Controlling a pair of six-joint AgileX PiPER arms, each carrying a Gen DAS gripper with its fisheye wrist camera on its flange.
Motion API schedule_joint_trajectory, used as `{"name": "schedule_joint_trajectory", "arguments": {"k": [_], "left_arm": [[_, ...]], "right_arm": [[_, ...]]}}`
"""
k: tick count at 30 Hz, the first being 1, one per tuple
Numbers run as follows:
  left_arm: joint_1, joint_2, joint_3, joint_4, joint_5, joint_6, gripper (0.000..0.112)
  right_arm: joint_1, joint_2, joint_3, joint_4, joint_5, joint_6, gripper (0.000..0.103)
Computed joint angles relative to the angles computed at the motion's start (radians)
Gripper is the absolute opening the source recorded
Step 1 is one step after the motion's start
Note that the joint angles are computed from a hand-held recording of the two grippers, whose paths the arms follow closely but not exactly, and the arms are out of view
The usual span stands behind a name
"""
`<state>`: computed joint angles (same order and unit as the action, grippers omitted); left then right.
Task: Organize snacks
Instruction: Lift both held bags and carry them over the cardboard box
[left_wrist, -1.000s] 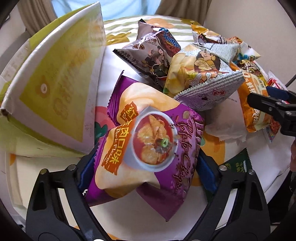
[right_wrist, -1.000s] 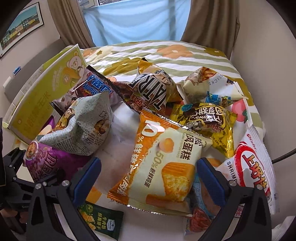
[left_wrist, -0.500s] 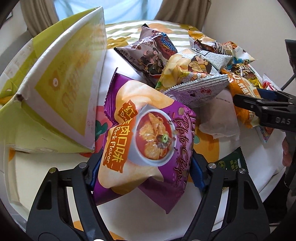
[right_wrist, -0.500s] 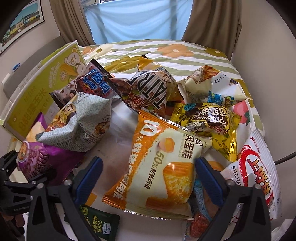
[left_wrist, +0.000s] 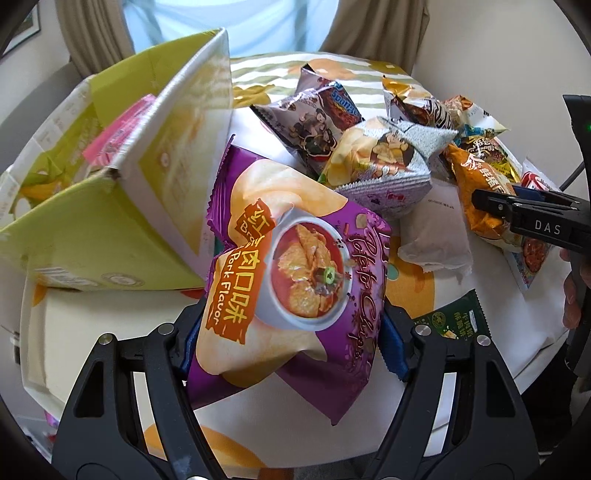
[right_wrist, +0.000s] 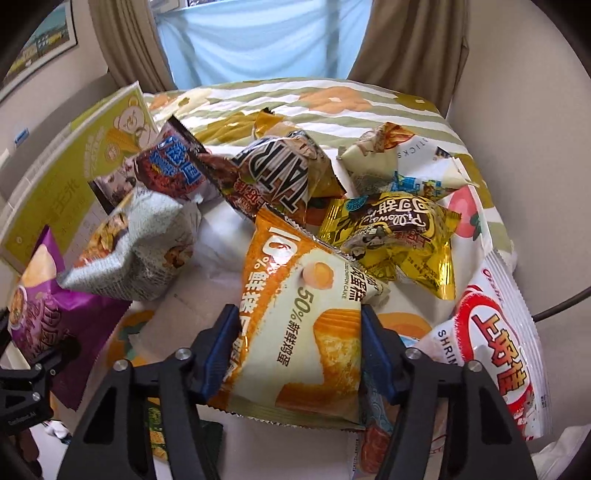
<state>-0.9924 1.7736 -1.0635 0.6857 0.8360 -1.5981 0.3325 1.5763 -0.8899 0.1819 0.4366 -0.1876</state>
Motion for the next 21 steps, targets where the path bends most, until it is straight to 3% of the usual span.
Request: {"name": "schedule_joint_trajectory", "arguments": {"k": [9, 21], "left_arm": [[-0.071, -0.036, -0.045, 0.014, 0.126, -0.035, 0.072], [-0.165, -0.128, -0.154, 0.026, 0.364, -0.033, 0.072]], "right_arm": [[0.015, -0.116, 0.044, 0.022, 0.014, -0.015, 0.058], [-0.008, -0.239, -0.046, 0.114, 0.171, -0.122, 0.058]]}}
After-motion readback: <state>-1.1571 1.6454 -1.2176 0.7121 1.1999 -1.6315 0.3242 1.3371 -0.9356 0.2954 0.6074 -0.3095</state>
